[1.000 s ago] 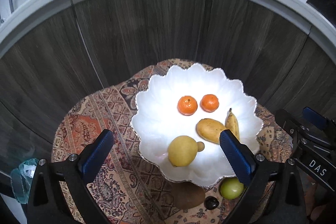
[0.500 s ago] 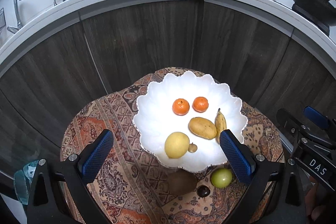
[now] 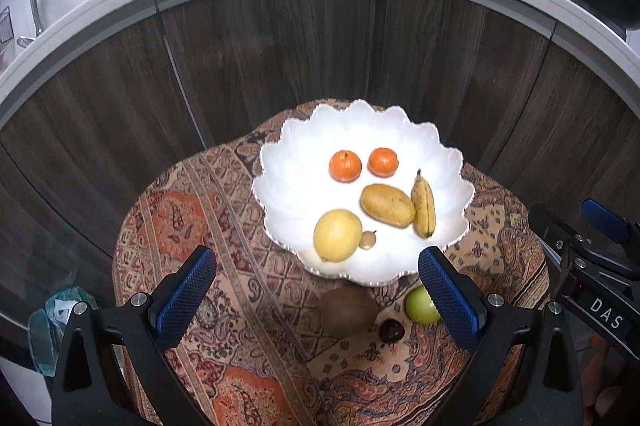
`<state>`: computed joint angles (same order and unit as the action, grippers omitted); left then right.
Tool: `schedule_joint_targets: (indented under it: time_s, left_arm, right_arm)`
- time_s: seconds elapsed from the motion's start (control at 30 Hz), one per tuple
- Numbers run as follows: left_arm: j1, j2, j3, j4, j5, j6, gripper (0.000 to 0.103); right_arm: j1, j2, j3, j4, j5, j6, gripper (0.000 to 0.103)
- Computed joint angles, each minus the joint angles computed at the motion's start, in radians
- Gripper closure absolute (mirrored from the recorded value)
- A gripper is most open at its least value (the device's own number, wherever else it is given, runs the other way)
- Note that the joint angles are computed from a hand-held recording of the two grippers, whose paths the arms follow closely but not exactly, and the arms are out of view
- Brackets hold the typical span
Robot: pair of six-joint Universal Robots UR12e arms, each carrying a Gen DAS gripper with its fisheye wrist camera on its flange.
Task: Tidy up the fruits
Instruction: 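Withdraw both tools and move them toward the kiwi and green round fruit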
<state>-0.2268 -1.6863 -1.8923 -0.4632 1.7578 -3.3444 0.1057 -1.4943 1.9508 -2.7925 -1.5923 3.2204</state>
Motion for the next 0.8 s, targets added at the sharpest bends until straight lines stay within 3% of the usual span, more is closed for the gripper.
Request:
schedule_joint_targets:
  time_s: [0.8]
  left_arm:
    - [-0.001, -0.049, -0.039, -0.039, -0.033, 0.001, 0.0]
  right_arm:
    - [-0.011, 0.037, 0.058, 0.02, 0.024, -0.018, 0.019]
